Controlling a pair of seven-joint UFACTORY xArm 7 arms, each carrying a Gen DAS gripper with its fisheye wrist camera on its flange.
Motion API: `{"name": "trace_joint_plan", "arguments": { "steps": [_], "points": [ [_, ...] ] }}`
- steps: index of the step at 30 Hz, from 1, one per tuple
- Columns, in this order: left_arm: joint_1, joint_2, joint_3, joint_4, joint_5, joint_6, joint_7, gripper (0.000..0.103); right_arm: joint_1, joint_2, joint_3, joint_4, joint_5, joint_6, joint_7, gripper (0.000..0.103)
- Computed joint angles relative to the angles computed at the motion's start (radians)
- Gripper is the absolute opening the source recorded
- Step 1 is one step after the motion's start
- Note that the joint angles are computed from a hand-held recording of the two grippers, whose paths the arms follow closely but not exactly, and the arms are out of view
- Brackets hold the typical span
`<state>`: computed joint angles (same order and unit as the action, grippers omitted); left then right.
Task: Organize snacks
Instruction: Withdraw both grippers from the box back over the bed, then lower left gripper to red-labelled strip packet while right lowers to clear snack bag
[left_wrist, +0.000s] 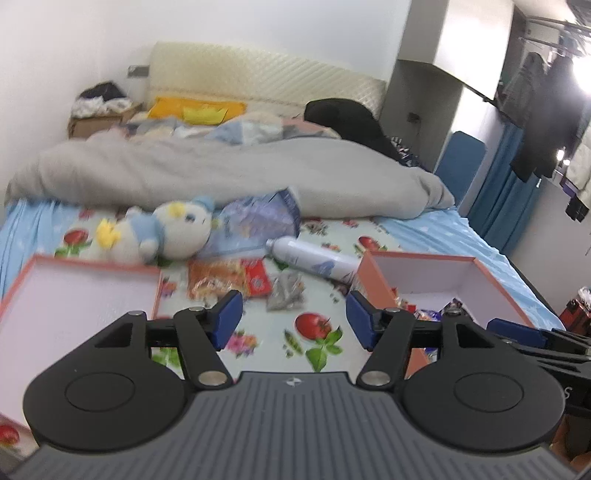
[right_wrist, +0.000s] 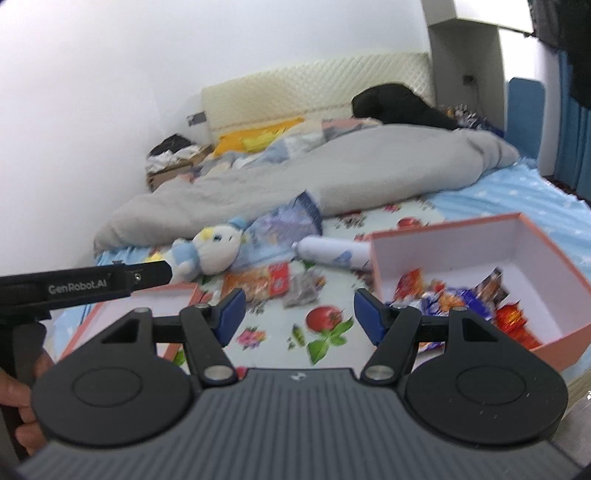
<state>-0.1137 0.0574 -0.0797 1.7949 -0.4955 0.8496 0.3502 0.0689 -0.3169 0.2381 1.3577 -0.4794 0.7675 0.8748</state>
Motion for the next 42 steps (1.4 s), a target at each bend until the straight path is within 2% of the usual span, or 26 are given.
{"name": "trace_joint_plan", "arguments": {
  "steps": [8,20,28,34,42],
  "points": [
    [0.016,-0.047,0.022,-0.18,-0.043,-0.067,0.027,0.068,0.023,0.011,-0.003,-0.079,0.028,-0.084,0.003,0.067],
    [0.017,-0.004,0.018,-0.256,-0.074,-0.145,0.041,0.069,0.024,0.035,-0.002,-0.149,-0.003,-0.118,0.05,0.067],
    [0.02,0.125,-0.014,-0.192,-0.029,-0.237,0.013,0.075,0.02,0.095,-0.035,-0.144,-0.025,-0.173,0.034,0.067],
    [0.015,0.246,-0.041,-0.104,0.045,-0.298,-0.028,0.081,0.024,0.168,-0.061,-0.105,-0.046,-0.233,0.036,0.067],
    [-0.007,0.449,-0.049,0.121,0.178,-0.27,-0.153,0.083,0.057,0.321,-0.125,0.051,-0.029,-0.231,0.01,0.067]
  ]
}}
